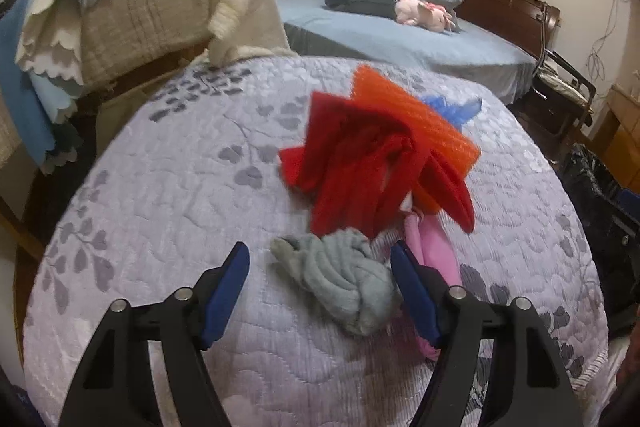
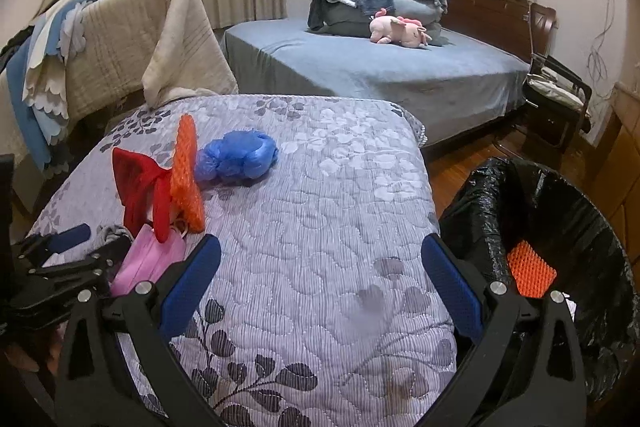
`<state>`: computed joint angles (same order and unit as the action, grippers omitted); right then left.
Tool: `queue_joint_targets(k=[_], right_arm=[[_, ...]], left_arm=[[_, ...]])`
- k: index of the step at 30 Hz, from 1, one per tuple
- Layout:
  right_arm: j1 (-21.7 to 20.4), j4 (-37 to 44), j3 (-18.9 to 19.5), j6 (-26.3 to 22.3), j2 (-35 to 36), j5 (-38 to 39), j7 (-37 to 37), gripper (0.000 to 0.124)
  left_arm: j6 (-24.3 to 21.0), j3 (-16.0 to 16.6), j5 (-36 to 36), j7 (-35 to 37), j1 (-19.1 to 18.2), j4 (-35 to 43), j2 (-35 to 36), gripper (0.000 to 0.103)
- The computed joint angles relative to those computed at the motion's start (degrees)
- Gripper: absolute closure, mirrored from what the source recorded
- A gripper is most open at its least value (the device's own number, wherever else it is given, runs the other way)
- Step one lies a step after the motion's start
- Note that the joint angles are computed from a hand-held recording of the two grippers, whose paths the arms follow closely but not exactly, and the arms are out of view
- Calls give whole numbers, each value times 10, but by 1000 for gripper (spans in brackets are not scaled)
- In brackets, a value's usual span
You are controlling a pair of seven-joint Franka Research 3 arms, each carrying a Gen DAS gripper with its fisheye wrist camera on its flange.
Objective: Collect trash
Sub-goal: 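Lower the left gripper onto the grey sock and close it, then grasp the pink cloth with the right gripper while the left holds the sock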
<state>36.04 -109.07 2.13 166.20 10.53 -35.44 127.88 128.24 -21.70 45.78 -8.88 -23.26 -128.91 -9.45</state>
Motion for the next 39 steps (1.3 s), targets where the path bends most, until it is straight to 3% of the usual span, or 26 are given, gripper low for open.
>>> queue_joint_targets(k=[3,6,12,24,30,39], right_arm=[[1,0,1,-2,1,-1,-3,26],[0,2,4,-2,3,8,-13,26],[11,2,9,7,8,24,-26,26],[69,24,-3,24,40,29,6,31],[106,49,-16,7,64,13,28,37],[110,82,5,-35,95,63,-14,47]], left_arm=[[39,5,0,-15,3,-16,-5,45],[48,2,7,-11,5,-16,-9,58],[56,-1,-4,-28,12,-45,-52,60],[-13,-18,-44,9,14,-102,-134,60],[-16,-18,-61,21,14,-134,-168,60],[-13,-22,-82,20,17,-168,-202,60]])
